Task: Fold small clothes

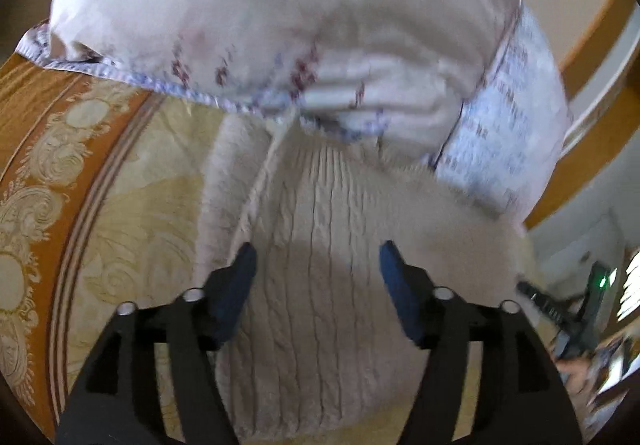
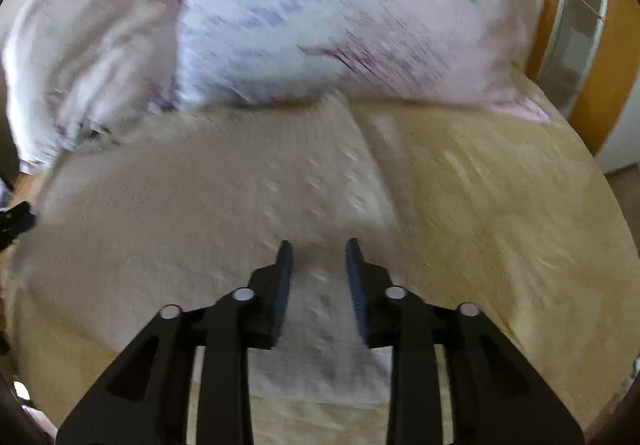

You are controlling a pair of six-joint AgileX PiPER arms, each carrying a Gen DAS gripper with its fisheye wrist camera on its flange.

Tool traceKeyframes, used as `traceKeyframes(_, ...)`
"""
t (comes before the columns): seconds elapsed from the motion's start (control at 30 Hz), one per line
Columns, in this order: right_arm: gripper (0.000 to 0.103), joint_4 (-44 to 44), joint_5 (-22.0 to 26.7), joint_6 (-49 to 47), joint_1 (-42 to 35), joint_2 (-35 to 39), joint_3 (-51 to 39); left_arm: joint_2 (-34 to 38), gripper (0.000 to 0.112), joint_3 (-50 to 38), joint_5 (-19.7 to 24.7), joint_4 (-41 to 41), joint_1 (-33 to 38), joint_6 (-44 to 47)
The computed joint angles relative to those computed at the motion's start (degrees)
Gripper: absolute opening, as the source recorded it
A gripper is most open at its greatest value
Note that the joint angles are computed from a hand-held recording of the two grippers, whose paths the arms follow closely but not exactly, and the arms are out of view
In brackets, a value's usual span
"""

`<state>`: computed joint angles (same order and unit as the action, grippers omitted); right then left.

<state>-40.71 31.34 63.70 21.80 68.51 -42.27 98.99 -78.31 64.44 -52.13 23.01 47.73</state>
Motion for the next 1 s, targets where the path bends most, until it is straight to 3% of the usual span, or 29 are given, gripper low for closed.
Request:
traceKeyframes(0.07,0.052,-1.4,-1.0,0.5,2.5,2.4,-2.5,0.2,0.074,-1.7,-1.1,0.4,0.4,-1.5)
traceKeyframes(0.37,0.052,-3.1,-5.4,3.2,7.0,14.9,-10.5,7.2,0.075,-8.6,2.1,1.9,0.9,-8.7)
traceKeyframes(0.5,0.056,-8.8,-3.6,8.8,8.7,17.4,-11.8,8.7,0.075,-9.6,2.7,2.2,0.6,-9.9)
traceKeyframes(0.83,0.060,-12.7,3.9,10.3,11.8,21.4,-15.6,9.4,0.075,-9.4,2.0,1.5,-0.2,-10.2)
traceKeyframes(1.0,0.060,-13.5,3.6,11.1,11.8,21.5,-15.4,10.1,0.052,-9.8,2.1,0.9,-0.7,-11.9)
